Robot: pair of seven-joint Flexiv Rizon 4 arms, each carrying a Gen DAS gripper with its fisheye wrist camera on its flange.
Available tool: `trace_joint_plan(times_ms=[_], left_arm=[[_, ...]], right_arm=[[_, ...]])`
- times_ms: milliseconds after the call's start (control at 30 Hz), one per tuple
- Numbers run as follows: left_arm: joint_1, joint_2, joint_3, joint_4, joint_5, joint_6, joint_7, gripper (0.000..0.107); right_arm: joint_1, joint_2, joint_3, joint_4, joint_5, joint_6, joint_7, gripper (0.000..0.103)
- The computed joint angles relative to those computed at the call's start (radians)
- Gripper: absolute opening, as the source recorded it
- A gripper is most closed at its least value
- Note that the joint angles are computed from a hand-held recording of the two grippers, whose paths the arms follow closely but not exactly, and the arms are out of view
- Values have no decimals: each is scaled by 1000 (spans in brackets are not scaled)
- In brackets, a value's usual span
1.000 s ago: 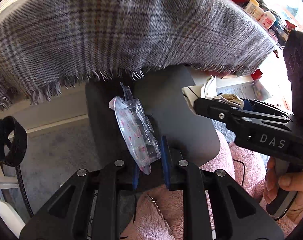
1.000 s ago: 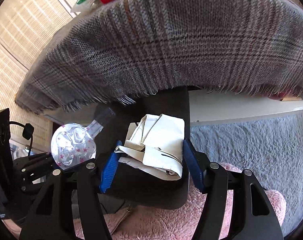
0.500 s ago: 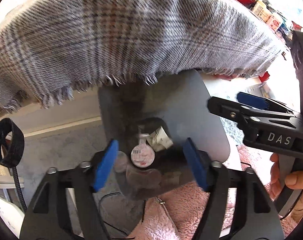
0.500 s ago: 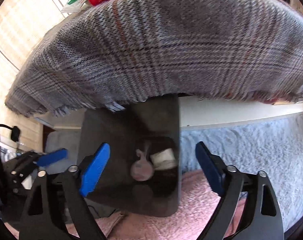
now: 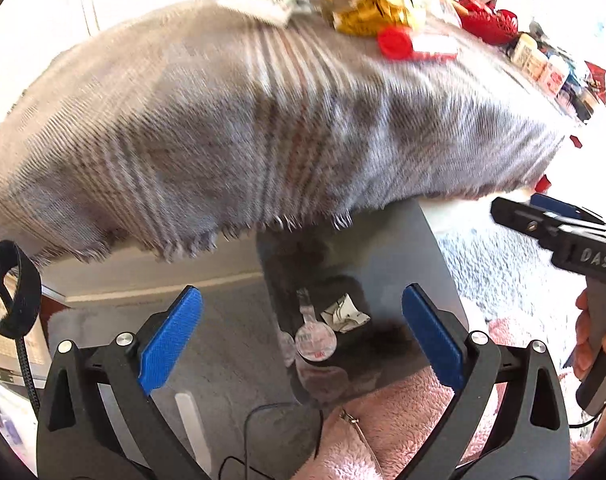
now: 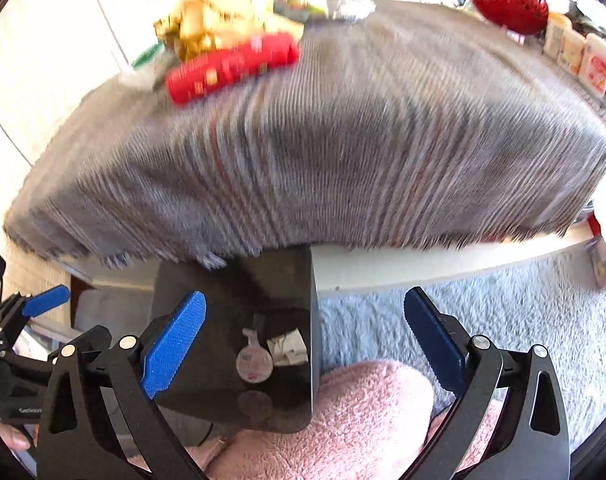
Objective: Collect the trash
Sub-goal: 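Reach the right gripper to the red can and grasp it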
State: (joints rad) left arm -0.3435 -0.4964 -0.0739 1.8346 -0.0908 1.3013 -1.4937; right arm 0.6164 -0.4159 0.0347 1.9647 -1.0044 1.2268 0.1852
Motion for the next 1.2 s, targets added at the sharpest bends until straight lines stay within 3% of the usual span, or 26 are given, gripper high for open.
trace_joint_plan(times_ms=[133,267,500,667,833,1067,1200], left_arm=[[16,23,-3,-3,-10,23,6,95],[-21,20,53,-59,40,18,-34,95],[-11,0,64,-145,56,13,-60,95],[-6,-21,78,-209,71,-17,-81,95],[12,-44,71,-261,70,-30,-76,95],[40,-90,42,-340,41,-52,-27,95],[48,-122,34,-388,23,-76,1,95]], right_arm=[[-8,28,-17,-12,-61,6,30,100],[-19,20,-12,-61,-76,-16,0,100],[-42,-21,-49,-135,-142,101,34,99],[-43,-80,-51,-211,-43,131,-32,89],[-13,-132,-61,-289,95,97,-125,71],[11,-195,-57,-374,267,16,-233,69],[36,-216,-79,-409,307,-21,-251,69]])
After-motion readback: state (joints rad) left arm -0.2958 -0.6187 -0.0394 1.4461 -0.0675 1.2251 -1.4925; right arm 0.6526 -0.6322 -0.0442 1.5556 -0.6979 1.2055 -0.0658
